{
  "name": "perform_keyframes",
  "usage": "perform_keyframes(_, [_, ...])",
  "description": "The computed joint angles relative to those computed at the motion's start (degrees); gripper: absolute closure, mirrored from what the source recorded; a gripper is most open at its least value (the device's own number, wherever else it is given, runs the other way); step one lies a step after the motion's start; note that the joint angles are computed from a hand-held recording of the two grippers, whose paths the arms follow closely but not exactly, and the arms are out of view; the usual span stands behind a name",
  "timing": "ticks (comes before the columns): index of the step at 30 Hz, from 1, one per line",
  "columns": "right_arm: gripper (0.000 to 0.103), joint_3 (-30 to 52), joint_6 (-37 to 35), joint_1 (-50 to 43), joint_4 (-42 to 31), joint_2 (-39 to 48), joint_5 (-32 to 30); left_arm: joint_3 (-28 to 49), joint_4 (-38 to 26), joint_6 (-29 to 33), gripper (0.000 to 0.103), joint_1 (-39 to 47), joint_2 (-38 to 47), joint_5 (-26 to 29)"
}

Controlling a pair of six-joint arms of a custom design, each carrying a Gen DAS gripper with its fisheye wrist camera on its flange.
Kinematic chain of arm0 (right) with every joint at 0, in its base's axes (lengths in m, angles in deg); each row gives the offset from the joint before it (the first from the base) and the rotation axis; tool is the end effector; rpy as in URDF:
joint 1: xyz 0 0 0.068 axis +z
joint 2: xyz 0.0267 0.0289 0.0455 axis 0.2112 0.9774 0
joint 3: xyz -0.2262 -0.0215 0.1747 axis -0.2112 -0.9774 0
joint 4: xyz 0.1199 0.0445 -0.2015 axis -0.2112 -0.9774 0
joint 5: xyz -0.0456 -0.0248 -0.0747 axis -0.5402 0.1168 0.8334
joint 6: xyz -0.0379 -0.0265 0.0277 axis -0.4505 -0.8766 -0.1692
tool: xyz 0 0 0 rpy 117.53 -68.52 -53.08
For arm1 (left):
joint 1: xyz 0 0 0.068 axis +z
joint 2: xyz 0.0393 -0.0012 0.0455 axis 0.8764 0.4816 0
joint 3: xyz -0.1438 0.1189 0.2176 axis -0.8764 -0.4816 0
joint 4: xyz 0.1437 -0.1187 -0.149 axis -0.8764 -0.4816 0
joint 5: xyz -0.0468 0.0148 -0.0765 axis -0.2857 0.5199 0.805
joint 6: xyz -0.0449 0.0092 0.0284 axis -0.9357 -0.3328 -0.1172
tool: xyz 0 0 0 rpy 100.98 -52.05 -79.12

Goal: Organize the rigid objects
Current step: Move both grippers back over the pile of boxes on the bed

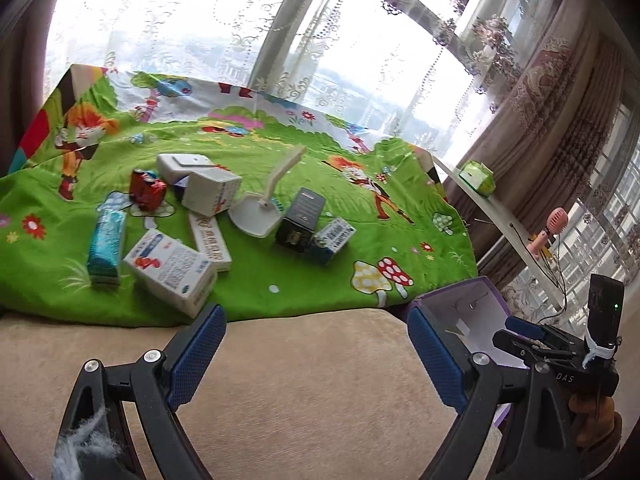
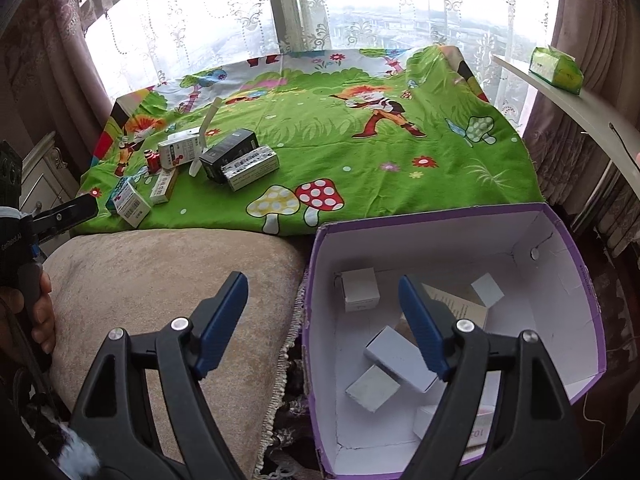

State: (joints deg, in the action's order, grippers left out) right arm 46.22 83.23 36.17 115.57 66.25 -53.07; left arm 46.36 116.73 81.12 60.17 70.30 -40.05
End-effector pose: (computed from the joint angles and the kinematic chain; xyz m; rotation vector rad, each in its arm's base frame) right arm 0.1810 0.0678 0.0723 0.3040 2.3750 0.0410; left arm 0.3281 -0.0282 0.0648 0.4677 2.2917 -0.7614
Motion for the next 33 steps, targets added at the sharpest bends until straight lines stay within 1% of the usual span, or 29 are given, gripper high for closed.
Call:
perform_keyframes(7, [0.022,5.57,0.22,4.42,-1.87,4.47,-1.34,1.43,-0.69,-0.21,0.010,6.45,1.85,0.84])
perform_keyframes(15, [0.022,11.15,-0.42,7.29,-4.12,7.27,-3.57,5.85,-3.49,-0.29,0.010,9.97,4.40,0.40])
perform_keyframes(20, [0.022,16.35,-1.63,8.64,-7.80,9.28,-4.31,9.33,-5.66,-1.64,0.011,11.08,6.39,-0.75])
perform_keyframes(21, [0.022,17.46,-1.92,8.93,-8.54,9.77,-4.61,9.98,-6.18,-1.72,0.012,11.05,6.63,-1.35])
perform_keyframes(23, [0.022,20.06,-3.08,9.52,-10.69,10.68,-5.53,11.63,-7.30,-1.56,0.021,11.02,7.44,-1.83])
perform_keyframes(24, [0.022,21.00,-3.68,9.80,-11.13,11.03,-5.89,12.78,-8.30,-1.64,0.023,10.87,7.91,-2.44])
perform_keyframes(26, [0.022,22.96,-4.37,10.42,-12.34,11.60,-5.79,15.35,-10.23,-2.45,0.030,10.69,9.13,-3.52])
perform_keyframes(31, [0.022,28.90,-6.90,11.30,-16.56,13.88,-5.89,21.74,-14.24,-4.52,0.041,10.36,12.14,-6.60])
perform_keyframes(33, [0.022,31.51,-8.03,11.55,-18.55,14.98,-5.98,24.75,-16.31,-5.15,0.043,10.13,13.54,-7.97])
